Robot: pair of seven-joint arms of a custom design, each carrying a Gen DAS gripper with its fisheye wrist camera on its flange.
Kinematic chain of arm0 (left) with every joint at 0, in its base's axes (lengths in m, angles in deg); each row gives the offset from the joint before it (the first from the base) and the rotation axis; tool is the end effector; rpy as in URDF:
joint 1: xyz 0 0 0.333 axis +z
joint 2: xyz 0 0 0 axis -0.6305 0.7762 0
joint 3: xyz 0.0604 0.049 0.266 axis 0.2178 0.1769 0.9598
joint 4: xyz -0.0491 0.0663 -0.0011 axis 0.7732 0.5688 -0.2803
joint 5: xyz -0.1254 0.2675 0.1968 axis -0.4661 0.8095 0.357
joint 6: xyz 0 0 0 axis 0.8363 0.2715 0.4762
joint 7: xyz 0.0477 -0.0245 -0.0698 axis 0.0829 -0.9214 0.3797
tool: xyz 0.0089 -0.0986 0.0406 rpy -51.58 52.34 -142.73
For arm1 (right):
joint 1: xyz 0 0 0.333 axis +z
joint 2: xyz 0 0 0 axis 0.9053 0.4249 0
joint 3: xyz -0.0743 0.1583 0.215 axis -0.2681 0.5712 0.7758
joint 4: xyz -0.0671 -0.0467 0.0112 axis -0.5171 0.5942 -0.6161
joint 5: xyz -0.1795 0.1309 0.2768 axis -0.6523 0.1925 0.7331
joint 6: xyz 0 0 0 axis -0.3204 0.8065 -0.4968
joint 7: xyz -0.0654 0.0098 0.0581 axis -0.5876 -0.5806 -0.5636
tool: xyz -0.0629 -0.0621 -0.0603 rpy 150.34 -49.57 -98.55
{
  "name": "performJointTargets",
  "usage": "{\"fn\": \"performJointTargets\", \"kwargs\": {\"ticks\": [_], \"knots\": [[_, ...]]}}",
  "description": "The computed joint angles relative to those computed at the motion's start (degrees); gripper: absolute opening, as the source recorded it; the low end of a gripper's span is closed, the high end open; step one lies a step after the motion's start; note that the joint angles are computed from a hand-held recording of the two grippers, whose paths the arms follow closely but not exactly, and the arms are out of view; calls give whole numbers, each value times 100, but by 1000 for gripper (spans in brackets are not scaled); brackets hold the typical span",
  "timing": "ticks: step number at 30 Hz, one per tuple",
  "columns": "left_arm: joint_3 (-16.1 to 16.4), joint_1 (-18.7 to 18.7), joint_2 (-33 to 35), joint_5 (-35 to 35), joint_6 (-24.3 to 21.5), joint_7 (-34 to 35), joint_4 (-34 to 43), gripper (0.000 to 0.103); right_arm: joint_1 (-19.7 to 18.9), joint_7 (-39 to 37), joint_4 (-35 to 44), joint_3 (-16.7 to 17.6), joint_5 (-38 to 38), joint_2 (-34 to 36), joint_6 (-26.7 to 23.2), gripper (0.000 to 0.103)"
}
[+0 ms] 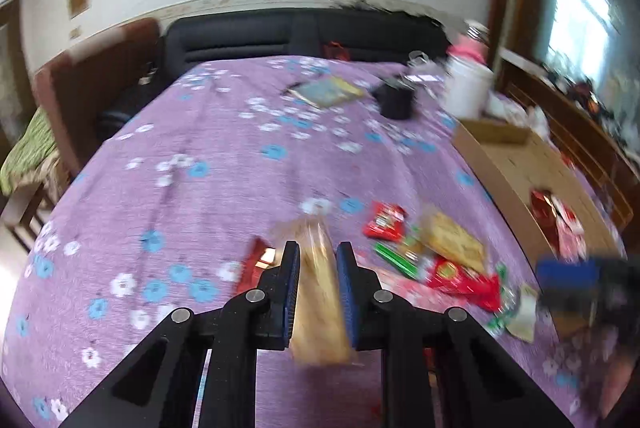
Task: Organize snacks
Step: 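Reach the left gripper to the yellow cake packet and grasp it while the right gripper approaches the snacks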
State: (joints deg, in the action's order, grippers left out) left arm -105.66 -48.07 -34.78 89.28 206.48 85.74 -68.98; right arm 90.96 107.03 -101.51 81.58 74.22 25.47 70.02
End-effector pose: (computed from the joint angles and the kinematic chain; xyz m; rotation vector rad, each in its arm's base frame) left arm 0.4007 -0.2451 0.4867 -1.8134 1.6639 -0.8060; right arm 0.4277 0.2236 0.4719 -1.9907 1.1530 0.0146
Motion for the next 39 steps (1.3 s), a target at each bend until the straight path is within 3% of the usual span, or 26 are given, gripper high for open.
{"fn": "performJointTargets", "kwargs": {"ticks": [6, 13, 16, 20, 25, 28, 30, 31, 33, 34, 35, 37, 39], "knots": [[19, 71, -58, 77, -49, -90, -40, 19, 192, -156, 58, 186, -255, 159, -372, 44], [418, 42, -248, -672, 138, 54, -336, 19, 93, 722, 449, 281, -742, 555, -798, 44], [437, 166, -448, -886, 250, -9, -531, 19, 89, 1560, 558, 498, -1527, 686, -604, 44], [362, 299, -598, -981, 212, 22, -626, 19, 102, 3527, 683, 866, -3801, 922, -63, 45], [543, 185, -612, -1413, 176, 337, -712, 19, 139, 4757, 675, 862, -5403, 1085, 348, 45], [706, 55, -604, -1776, 263, 605, -775, 20, 204, 4590, 688, 741, -5062, 1127, 440, 45], [811, -37, -615, -2031, 391, 814, -838, 23, 261, 3935, 665, 624, -3985, 1081, 412, 48], [833, -55, -615, -2126, 431, 897, -855, 27, 271, 3783, 702, 601, -3695, 1105, 399, 51], [866, -98, -614, -2305, 461, 1065, -874, 48, 295, 3224, 682, 533, -2768, 1101, 487, 57], [864, -98, -619, -2368, 481, 1122, -886, 50, 319, 2824, 655, 522, -2321, 1130, 653, 57], [870, -114, -616, -2432, 504, 1194, -895, 50, 329, 2638, 629, 540, -2146, 1149, 807, 55], [989, -262, -613, -2670, 526, 1466, -924, 50, 325, 2548, 527, 577, -2148, 1144, 1082, 42], [1078, -385, -649, -2897, 550, 1738, -984, 50, 323, 2204, 526, 546, -2000, 1096, 943, 42]]}}
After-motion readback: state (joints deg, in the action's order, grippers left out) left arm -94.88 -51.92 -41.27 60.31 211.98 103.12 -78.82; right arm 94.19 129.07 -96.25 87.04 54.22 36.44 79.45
